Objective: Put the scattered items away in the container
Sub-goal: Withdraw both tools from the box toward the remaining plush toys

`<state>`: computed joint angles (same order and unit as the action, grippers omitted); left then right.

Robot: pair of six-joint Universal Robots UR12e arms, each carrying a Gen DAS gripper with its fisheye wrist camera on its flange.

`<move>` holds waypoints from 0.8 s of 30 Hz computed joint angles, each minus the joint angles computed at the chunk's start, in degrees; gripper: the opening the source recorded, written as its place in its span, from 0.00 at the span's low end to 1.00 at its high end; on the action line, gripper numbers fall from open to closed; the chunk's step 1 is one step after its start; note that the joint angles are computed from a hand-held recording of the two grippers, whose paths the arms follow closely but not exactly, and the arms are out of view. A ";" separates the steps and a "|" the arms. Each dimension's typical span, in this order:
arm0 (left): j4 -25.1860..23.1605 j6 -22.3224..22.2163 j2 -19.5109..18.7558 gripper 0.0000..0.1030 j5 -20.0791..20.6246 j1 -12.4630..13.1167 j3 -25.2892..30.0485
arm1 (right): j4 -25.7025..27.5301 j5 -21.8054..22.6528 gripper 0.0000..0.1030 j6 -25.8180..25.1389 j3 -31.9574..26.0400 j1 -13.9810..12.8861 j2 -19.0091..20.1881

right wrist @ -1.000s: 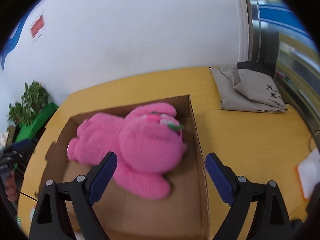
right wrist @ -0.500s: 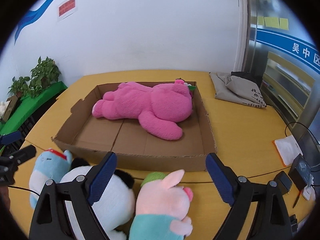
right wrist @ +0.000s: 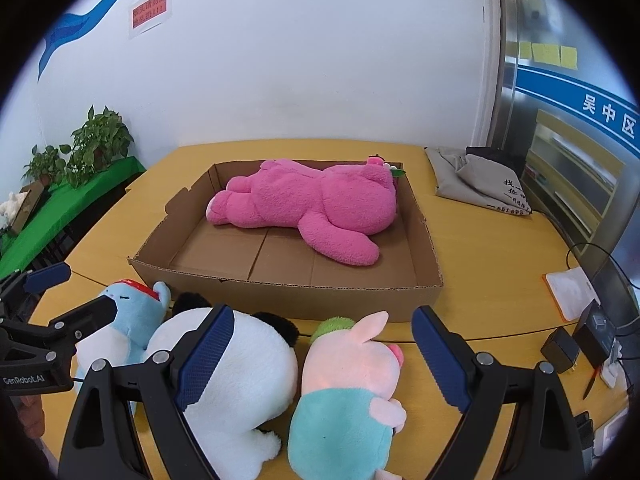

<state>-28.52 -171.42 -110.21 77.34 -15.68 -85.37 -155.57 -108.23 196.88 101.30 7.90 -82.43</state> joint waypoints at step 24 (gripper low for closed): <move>-1.19 0.18 -1.09 1.00 -1.32 -0.96 1.05 | 0.92 1.69 0.88 0.61 0.64 -1.13 0.04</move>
<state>-29.71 -171.24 -111.30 76.02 -16.65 -84.32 -154.65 -106.54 197.49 101.94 6.77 -82.39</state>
